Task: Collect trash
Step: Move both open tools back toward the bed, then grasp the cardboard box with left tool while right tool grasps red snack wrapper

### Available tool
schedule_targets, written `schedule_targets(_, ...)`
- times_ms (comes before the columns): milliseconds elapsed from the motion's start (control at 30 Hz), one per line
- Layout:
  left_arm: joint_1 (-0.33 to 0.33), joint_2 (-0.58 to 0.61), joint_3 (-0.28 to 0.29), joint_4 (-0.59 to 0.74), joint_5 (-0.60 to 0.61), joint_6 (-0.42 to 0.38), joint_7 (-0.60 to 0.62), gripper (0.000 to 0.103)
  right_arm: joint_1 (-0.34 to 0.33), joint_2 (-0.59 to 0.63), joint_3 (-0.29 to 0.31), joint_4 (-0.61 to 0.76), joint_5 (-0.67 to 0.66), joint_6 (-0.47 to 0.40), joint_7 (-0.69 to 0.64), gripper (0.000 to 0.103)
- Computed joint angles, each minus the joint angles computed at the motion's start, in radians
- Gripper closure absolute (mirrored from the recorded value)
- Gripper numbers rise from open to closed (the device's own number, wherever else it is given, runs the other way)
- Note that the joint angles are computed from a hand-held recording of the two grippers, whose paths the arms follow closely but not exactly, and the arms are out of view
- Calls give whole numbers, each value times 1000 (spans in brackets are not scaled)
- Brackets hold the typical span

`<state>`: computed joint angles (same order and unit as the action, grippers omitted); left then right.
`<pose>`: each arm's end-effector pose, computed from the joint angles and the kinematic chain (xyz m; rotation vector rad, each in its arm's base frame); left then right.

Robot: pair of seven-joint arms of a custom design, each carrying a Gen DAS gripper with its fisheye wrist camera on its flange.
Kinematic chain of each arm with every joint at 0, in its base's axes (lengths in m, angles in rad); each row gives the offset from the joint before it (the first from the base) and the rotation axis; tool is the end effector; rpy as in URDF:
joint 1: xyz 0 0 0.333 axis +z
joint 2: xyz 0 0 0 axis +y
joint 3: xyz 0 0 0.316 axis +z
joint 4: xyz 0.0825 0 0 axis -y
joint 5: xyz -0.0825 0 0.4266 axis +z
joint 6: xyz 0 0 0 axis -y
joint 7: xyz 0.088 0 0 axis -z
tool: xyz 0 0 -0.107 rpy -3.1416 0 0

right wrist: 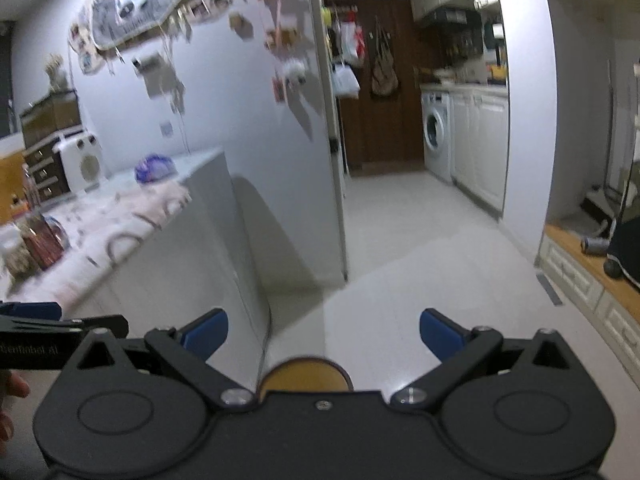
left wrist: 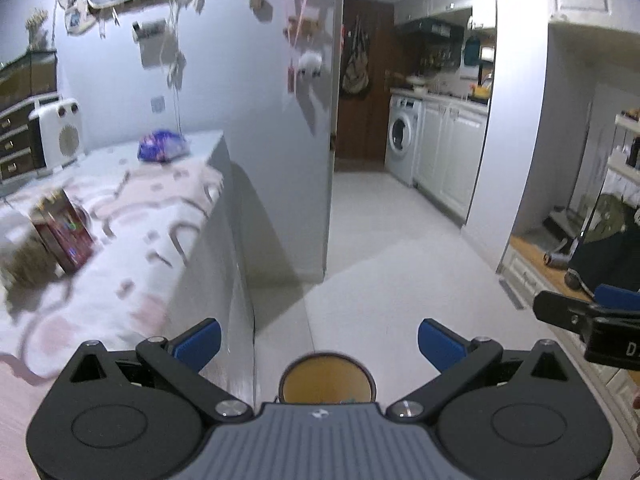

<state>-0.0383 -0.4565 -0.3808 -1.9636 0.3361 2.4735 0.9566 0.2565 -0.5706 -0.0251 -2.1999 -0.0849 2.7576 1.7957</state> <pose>0.4426 -0.2548 0.7537 -1.5918 1.6155 -0.9302 0.4515 0.1063 0.7344 -1.5287 1.4389 -0.7606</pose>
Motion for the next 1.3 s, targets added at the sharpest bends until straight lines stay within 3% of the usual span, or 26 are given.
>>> schedule_targets(300,84,-151,37,-35,13,20,37,0,53,31,29,83,-1,81,-8,0)
schedule_targets(667,260,-294,123,-131,6,-23,103,0,162,255,79,294,50,117,-27,0)
schedule_targets(867,353,-284,197,-141,-1,-29,173,0,212,367,99,406,126,94,-68,0)
schedule_targets(1067,429,-203,265,-85,-85,-64,119,0,222,488,147,541,165,58,-77,0)
schedule_targets(1233,417,-241,324,-167,-122,15,194,5,229,552,182,612,171,48,-95,0)
schedule_targets(1300,413,-247,326,-183,-117,-6,278,11,231,567,191,627,164,51,-99,0)
